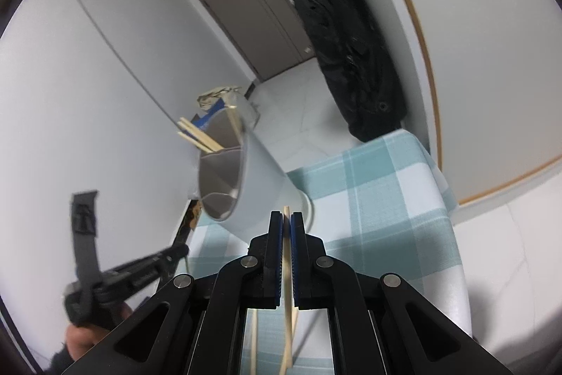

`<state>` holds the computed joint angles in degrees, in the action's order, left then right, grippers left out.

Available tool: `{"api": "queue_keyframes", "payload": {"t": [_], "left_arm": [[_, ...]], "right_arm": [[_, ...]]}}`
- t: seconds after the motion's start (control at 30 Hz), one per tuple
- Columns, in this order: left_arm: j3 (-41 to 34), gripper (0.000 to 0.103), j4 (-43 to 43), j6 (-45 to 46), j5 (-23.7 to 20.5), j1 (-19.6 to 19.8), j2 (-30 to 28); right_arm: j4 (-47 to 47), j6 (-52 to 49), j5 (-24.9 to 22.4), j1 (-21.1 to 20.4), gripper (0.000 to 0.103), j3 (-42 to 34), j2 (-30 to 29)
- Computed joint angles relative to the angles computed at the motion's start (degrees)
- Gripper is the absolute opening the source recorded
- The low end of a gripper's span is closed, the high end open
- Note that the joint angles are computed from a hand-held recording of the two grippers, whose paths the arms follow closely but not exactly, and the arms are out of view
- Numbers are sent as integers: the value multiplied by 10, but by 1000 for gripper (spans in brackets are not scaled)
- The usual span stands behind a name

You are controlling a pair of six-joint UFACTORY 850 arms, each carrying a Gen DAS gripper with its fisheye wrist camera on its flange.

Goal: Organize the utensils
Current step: 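Lift both held chopsticks and carry them over the utensil holder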

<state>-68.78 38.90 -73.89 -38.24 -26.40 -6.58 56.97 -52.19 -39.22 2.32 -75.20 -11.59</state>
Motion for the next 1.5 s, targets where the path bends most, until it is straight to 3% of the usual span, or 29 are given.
{"api": "queue_keyframes", "payload": {"t": [0.23,0.77,1.33,1.5], "left_arm": [[17,0,106,-62,21,-22,34],[-34,0,37,70,15,-21,27],[-143,0,4,185,3,-12,10],[-183,0,-1,210,16,0,9]], "right_arm": [[49,-98,33,20,3,33,39],[61,-130,35,42,3,16,54],[28,-56,20,54,3,-125,-5],[21,-34,16,61,3,-185,-35]]}}
